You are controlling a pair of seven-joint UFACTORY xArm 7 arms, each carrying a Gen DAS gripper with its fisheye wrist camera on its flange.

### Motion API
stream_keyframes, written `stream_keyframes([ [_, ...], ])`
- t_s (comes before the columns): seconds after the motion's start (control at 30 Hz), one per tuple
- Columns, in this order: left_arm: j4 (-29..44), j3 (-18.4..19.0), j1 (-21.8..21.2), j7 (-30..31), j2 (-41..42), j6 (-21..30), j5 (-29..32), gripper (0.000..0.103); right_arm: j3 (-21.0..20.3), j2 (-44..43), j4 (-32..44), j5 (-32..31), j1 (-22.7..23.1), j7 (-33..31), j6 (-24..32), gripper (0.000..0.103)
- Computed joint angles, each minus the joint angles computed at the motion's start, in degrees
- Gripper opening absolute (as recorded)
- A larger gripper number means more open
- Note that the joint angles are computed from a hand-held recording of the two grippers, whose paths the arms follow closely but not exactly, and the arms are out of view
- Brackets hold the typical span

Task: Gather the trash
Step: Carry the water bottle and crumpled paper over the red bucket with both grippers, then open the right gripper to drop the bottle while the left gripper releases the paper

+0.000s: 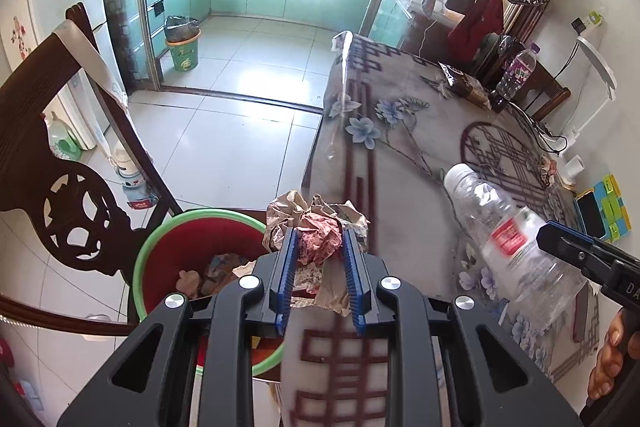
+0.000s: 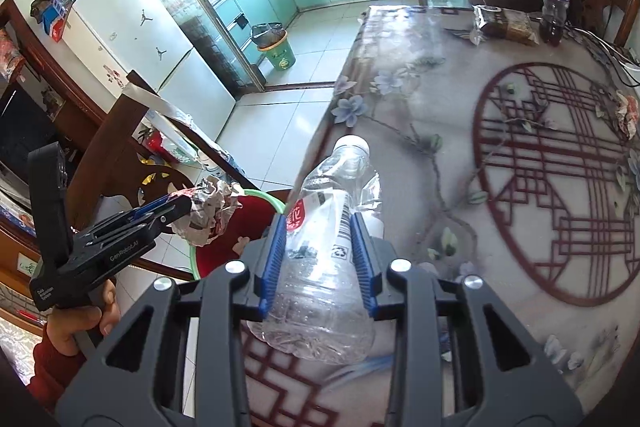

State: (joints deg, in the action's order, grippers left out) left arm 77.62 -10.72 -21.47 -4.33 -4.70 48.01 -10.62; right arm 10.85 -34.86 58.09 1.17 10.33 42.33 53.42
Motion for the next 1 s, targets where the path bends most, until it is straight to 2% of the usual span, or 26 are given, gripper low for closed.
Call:
stream_keyframes([
  [0.23, -0.41, 1.30, 1.36, 2.59, 0.74, 0.50, -1.43, 0.021, 0.97, 6.14, 3.61, 0.01, 1.16, 0.18, -1.39, 0.012],
  [0.27, -0.62, 1.38, 1.55, 2.71, 0.83, 0.57, -1.58, 0.021, 0.70, 7.05, 3.75, 0.45, 1.60, -0.12, -0.99, 0.028],
  [0.3, -0.77, 1.52, 1.79, 2.85, 1.07, 0.74, -1.68, 0.021, 0.35, 7.96, 3.76, 1.18, 2.23, -0.66, -0.61, 0.059],
  [0.33, -0.96, 1.61, 2.00, 2.94, 1.26, 0.76, -1.74, 0.021, 0.22, 8.99, 3.72, 1.81, 2.75, -0.93, -0.45, 0.068],
  [0.4, -1.45, 1.71, 2.31, 3.09, 1.61, 0.88, -2.03, 0.021, -0.01, 11.80, 3.52, 4.42, 4.71, -1.99, -1.91, 0.070],
  [0.43, -1.75, 1.75, 2.45, 3.05, 1.84, 0.91, -2.30, 0.021, -0.26, 14.23, 4.06, 7.73, 6.11, -4.18, -2.20, 0.073],
  [0.47, -1.87, 1.81, 2.61, 2.83, 2.28, 1.21, -2.44, 0.021, -0.91, 16.86, 5.25, 8.98, 8.13, -5.20, -1.53, 0.078],
  [0.5, -2.08, 1.82, 2.73, 2.67, 2.48, 1.22, -2.55, 0.021, -1.70, 20.78, 7.43, 7.85, 11.12, -5.78, 0.45, 0.077],
  [0.53, -2.35, 1.88, 2.88, 2.44, 2.59, 1.08, -2.65, 0.021, -0.08, 24.50, 9.86, 4.31, 11.72, -5.58, 3.23, 0.066],
  [0.57, -2.61, 1.92, 3.00, 2.37, 2.51, 0.93, -2.82, 0.021, 3.34, 26.98, 11.39, 1.44, 9.92, -5.35, 4.89, 0.012],
  [0.6, -2.92, 2.08, 3.23, 2.39, 2.28, 0.67, -2.97, 0.021, 4.37, 29.21, 13.06, 0.98, 9.67, -5.70, 7.49, 0.000],
  [0.67, -3.61, 2.36, 3.69, 2.44, 1.60, -0.20, -2.67, 0.021, 2.77, 30.49, 12.62, 3.03, 11.85, -6.41, 6.82, 0.000],
  [0.73, -3.49, 2.71, 4.31, 1.74, 1.71, -0.21, -1.78, 0.021, 2.60, 31.29, 14.09, 0.65, 12.58, -7.44, 8.60, 0.000],
  [0.87, -3.07, 3.42, 5.61, 1.05, 2.27, 0.09, -0.88, 0.021, 1.49, 28.34, 12.55, 0.39, 12.21, -5.41, 4.40, 0.000],
  [1.0, -2.63, 3.45, 6.17, 0.68, 2.76, 0.32, -0.14, 0.021, 1.43, 27.19, 13.86, -1.22, 11.62, -5.21, 4.19, 0.001],
])
